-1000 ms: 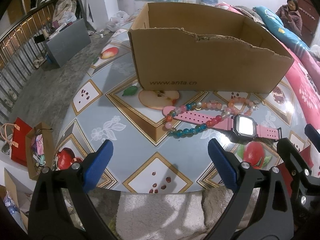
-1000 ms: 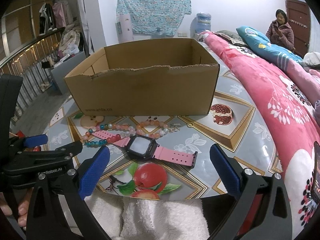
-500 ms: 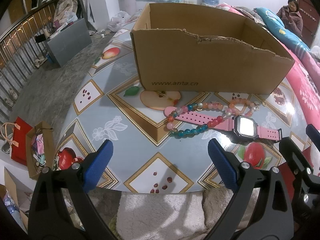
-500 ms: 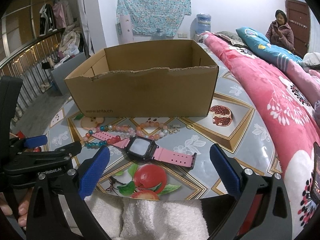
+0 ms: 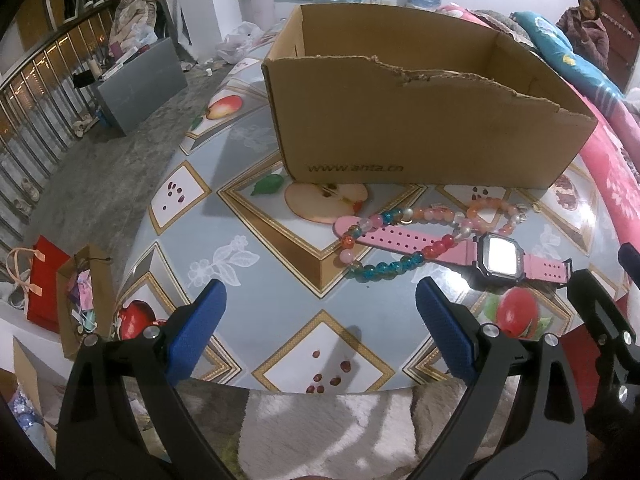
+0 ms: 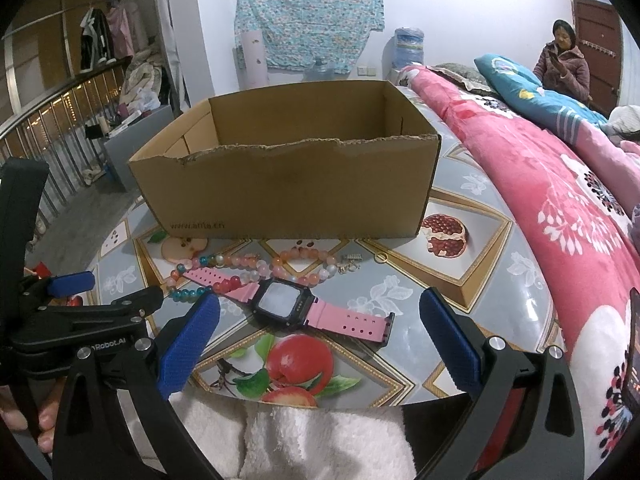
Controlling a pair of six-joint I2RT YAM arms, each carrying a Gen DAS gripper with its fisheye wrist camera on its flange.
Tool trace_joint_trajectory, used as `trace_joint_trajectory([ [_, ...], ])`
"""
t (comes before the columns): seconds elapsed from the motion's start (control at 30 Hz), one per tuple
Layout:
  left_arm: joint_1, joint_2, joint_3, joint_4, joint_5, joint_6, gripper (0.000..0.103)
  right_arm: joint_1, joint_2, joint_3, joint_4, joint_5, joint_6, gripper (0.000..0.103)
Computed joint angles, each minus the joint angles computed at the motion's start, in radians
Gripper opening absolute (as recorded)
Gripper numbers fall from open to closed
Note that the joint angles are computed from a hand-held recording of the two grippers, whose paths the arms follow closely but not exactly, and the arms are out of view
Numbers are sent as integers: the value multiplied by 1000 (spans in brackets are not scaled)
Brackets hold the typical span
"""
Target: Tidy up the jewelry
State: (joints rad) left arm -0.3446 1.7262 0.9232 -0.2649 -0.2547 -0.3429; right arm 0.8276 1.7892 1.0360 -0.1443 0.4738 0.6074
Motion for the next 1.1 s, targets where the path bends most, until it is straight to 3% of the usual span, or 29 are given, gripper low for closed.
trace_joint_trajectory([
  [0.27, 56, 21, -51, 89, 82, 41, 92, -25, -13, -52, 89, -34, -35, 97],
  [0.47, 112, -4, -134, 253, 258, 131, 92, -48, -10, -84, 178, -89, -78, 89],
  [0.73, 221, 26, -132, 346, 517, 74, 95, -89, 35, -89, 271, -196, -119, 74],
  [0.8, 233, 54, -106, 334, 524, 55, 95, -103, 44, -88, 288, -234, -122, 70],
  [0.87, 222, 64, -99, 344, 462, 56, 95, -116, 50, -85, 301, -273, -127, 65],
  [1.07, 157, 89, -62, 326, 325, 175, 95, -169, 95, -42, 316, -458, -133, 51],
  [1.1, 150, 94, -57, 321, 315, 188, 90, -178, 107, -25, 306, -489, -130, 48],
])
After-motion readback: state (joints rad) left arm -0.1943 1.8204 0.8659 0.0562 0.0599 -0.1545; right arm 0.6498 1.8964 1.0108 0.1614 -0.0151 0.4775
